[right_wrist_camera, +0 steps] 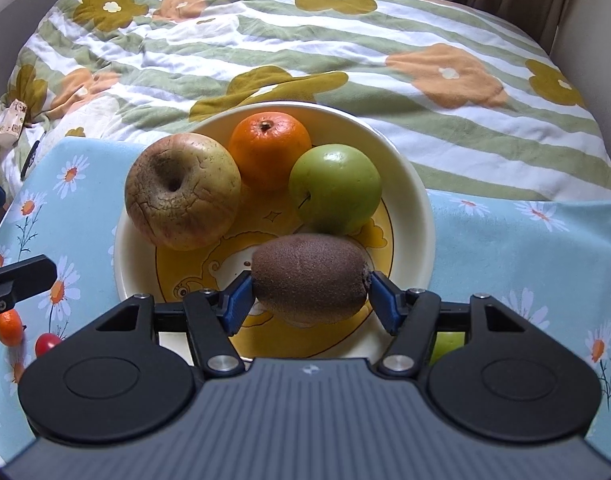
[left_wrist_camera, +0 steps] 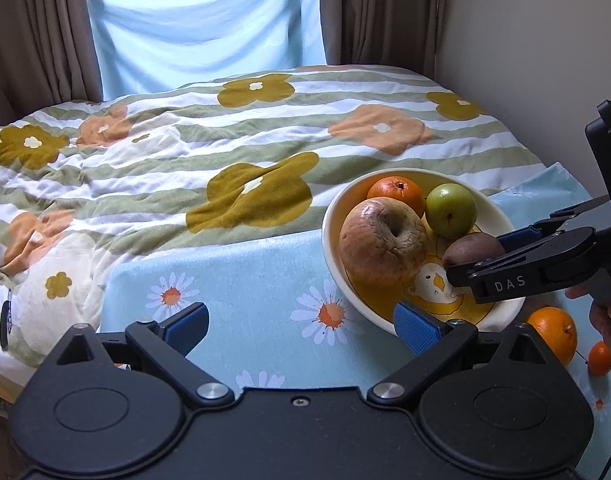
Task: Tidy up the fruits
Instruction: 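Lift both open tools away from the bowl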
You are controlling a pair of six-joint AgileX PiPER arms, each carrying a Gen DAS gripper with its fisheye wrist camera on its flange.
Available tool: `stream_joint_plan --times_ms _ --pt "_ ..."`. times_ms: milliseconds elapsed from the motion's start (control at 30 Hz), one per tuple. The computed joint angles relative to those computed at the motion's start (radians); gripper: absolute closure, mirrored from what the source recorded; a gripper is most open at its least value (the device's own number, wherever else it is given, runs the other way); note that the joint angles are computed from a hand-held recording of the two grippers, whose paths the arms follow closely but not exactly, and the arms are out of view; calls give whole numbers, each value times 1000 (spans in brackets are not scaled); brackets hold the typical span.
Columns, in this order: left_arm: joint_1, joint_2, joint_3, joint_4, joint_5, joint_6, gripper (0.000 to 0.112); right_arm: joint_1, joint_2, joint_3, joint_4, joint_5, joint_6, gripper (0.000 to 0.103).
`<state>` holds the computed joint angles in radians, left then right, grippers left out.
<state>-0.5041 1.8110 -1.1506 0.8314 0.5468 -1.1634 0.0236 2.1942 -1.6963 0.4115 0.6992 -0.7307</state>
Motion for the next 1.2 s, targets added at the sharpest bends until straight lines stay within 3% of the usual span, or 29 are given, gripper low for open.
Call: stream_joint_plan --times_ms 67,433,867,1200 --pt "-3 -5 2 0 3 -4 11 10 -30 45 -14 -69 4 0" --pt "-63 -66 15 54 80 -83 11 -44 -126 88 78 -39 -73 0" --pt "-314 -217 86 169 366 -337 11 -161 -364 268 258 31 -280 0" --pt "-567 -233 93 189 589 -536 11 -319 -543 444 409 132 -473 0"
